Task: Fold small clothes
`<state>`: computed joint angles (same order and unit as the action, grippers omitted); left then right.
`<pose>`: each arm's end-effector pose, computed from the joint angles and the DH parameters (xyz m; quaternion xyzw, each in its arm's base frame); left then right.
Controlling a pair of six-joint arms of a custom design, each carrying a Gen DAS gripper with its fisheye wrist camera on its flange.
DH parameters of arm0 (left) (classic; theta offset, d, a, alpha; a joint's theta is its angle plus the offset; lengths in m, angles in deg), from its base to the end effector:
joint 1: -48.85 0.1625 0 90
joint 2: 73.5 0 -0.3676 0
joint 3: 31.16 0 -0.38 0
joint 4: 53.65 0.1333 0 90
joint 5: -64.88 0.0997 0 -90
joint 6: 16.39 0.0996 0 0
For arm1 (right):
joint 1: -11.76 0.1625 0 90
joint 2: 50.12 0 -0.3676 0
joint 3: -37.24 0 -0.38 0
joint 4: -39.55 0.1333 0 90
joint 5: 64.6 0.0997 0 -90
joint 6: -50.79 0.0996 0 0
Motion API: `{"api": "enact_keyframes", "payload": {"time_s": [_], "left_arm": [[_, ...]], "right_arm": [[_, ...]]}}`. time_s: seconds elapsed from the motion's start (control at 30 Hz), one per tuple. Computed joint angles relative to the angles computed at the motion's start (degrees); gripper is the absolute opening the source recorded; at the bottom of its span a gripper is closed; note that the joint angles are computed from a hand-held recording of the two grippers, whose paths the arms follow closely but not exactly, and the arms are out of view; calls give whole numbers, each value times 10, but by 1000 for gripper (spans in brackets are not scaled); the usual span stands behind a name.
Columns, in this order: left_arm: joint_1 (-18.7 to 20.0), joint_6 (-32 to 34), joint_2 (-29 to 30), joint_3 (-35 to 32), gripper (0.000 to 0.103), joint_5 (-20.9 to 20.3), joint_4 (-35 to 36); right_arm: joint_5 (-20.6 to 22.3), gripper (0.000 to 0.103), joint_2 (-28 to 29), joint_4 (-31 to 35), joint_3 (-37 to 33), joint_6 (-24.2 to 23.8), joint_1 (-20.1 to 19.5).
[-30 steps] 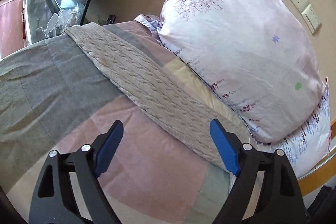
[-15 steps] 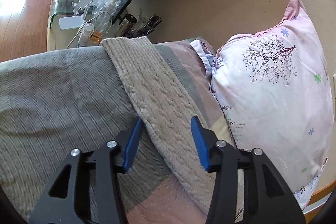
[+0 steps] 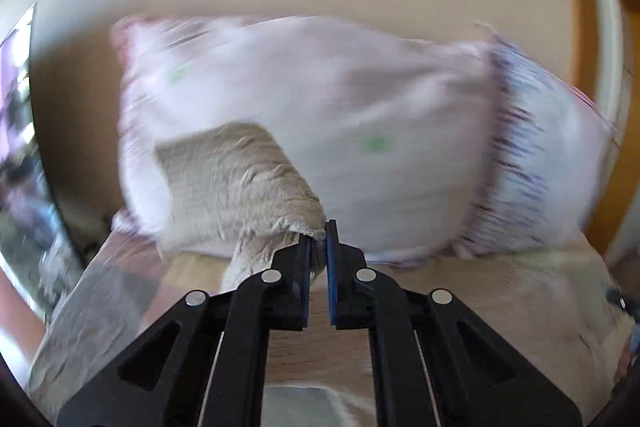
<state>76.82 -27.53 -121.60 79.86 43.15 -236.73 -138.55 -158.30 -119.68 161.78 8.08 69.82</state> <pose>-0.3562 -0.4448 0.1160 0.2115 0.7844 -0.4958 0.3067 -0.0679 -0.4130 0.4264 0.1451 -0.8769 0.4263 0.1679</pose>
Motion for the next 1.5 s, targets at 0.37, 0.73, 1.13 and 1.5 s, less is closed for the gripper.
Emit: {"api": "enact_keyframes", "payload": {"time_s": [0.37,0.73,1.13,1.5], "left_arm": [[7,-56,108,-72,67,-203,197],[-51,-474,-150,298,52,-301,210],[-116,-514,-63,351,8,-355,-1],[-58,-362,-108,270,7,-309,57]], "right_arm": [[4,79,-118,162,23,-58,-91],[81,40,-251,559,29,-200,-308],[134,1,-267,842,-3,-358,-395],[91,36,-274,634,-9,-217,-337]]}}
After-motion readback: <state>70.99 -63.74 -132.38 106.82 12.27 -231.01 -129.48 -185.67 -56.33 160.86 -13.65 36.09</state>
